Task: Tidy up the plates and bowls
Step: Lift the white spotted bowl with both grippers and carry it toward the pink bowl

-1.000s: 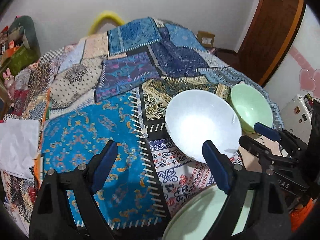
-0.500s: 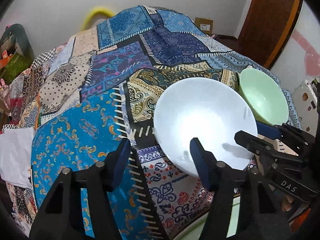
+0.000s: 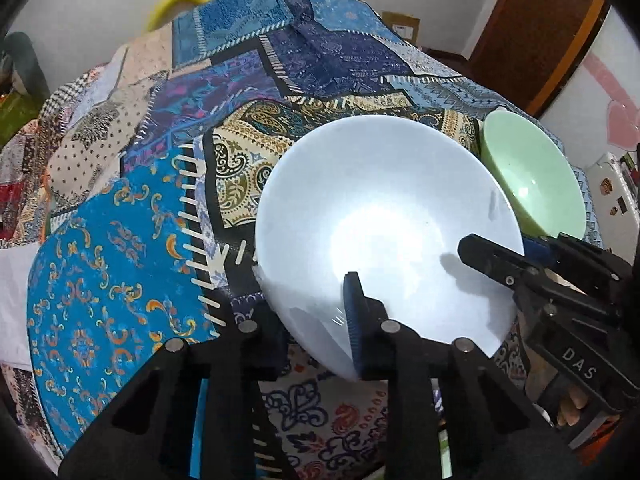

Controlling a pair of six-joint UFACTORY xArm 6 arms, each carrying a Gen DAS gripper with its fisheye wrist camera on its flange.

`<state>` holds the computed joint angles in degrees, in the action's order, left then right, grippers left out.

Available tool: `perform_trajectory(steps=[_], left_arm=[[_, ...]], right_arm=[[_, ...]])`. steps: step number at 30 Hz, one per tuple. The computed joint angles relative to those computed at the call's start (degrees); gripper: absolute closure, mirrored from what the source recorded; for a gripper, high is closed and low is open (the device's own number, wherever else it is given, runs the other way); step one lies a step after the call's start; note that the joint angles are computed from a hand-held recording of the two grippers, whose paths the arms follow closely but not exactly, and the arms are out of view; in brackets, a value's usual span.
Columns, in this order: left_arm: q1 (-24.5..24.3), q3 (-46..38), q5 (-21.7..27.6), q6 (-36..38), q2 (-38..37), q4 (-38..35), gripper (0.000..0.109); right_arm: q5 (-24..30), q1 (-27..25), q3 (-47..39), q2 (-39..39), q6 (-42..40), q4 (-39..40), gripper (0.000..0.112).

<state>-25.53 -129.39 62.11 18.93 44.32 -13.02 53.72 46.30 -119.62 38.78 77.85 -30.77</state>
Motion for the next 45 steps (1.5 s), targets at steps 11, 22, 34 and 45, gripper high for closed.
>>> perform_trajectory(steps=[11, 22, 34, 45], left_arm=[[-0.1, 10.7, -4.5, 0.3, -7.7, 0.7, 0.085], [-0.1, 24.4, -10.2, 0.9, -20.2, 0.7, 0.085], [1.0, 37.0, -13.2, 2.2, -33.1, -0.5, 0.085], [2.8, 46.9, -15.3, 2.6, -42.9, -0.4, 0.085]], right_arm=[[0.7, 1.1, -0.3, -1.0, 0.0, -1.2, 0.091], [3.8, 3.8, -3.2, -2.2, 1.3, -4.8, 0.091], [7.6, 7.5, -9.8, -0.4, 2.3, -8.6, 0.091], [11.6, 10.4, -20.1, 5.3, 0.2, -8.7, 0.091]])
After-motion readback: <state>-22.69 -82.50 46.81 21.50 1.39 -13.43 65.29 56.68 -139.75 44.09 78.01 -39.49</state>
